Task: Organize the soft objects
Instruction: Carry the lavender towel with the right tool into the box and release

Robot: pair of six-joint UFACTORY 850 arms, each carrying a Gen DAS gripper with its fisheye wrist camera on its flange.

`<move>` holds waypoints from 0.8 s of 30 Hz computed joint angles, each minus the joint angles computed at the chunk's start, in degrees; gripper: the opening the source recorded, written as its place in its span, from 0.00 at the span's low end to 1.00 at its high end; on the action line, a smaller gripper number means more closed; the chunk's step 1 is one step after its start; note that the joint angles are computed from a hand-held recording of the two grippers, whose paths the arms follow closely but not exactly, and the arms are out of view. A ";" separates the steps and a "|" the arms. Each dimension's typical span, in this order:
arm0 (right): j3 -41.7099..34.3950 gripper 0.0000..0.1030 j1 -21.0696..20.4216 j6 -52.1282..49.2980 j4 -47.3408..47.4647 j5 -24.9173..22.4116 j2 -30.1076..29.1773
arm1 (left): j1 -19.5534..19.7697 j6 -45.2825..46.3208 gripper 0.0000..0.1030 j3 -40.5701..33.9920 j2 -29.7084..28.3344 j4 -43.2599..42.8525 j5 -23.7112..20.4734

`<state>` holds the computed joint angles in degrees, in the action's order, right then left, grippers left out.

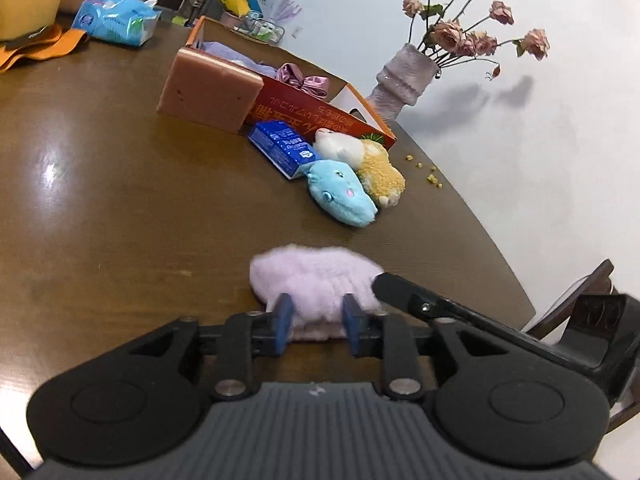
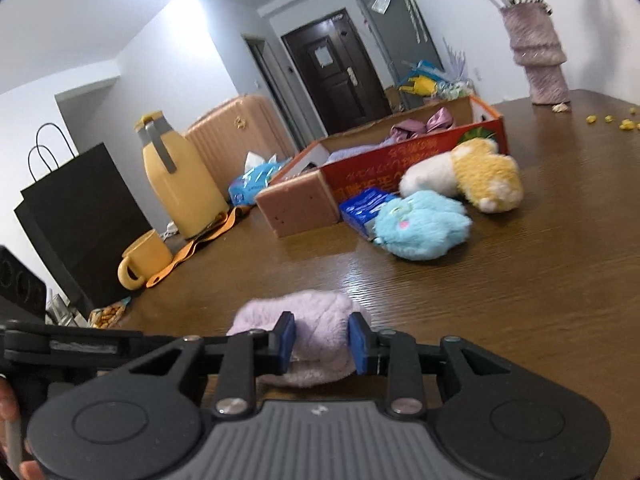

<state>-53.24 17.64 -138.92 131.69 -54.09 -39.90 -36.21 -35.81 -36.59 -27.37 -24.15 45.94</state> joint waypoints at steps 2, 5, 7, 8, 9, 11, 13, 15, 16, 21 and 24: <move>0.03 0.30 -0.56 0.37 0.16 -0.35 -0.14 | -1.08 3.50 0.37 -0.51 0.13 -5.41 -1.85; 0.04 0.32 -1.02 0.73 0.10 -0.92 -0.45 | -1.08 3.95 0.44 -0.64 0.16 -6.77 -2.16; -0.21 0.33 -0.91 0.87 0.25 -0.88 -0.77 | -1.14 4.18 0.48 -0.85 -0.17 -7.57 -1.33; -0.59 0.33 -0.78 1.26 0.23 -0.54 -1.07 | -1.09 4.36 0.50 -1.06 -0.41 -7.62 -0.83; -0.95 0.33 -0.63 1.76 0.33 -0.10 -1.33 | -0.95 4.63 0.52 -1.47 -0.70 -7.75 -0.73; -1.78 0.33 -0.37 2.44 0.30 0.32 -2.08 | -0.64 5.10 0.57 -2.32 -1.47 -7.72 -0.63; -2.57 0.33 0.02 2.55 0.49 0.70 -2.84 | 0.07 5.13 0.57 -3.37 -2.36 -7.00 -1.87; -3.17 0.33 0.38 2.41 0.76 1.36 -3.41 | 0.77 4.21 0.54 -3.82 -3.09 -5.17 -2.75; -3.49 0.33 0.48 2.46 0.50 1.47 -3.69 | 1.08 3.83 0.49 -4.01 -3.44 -4.36 -3.18; -4.22 0.27 0.93 0.82 -0.05 1.92 -4.35 | 2.19 -0.05 0.29 -3.13 -4.06 1.40 -0.57; -4.80 0.23 1.01 1.58 -0.47 1.97 -4.52 | 2.18 1.40 0.20 -3.45 -4.19 0.69 -0.17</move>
<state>-58.04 18.65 -137.34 131.22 -52.13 -44.42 -34.03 -34.42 -40.03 -31.56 -23.46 45.77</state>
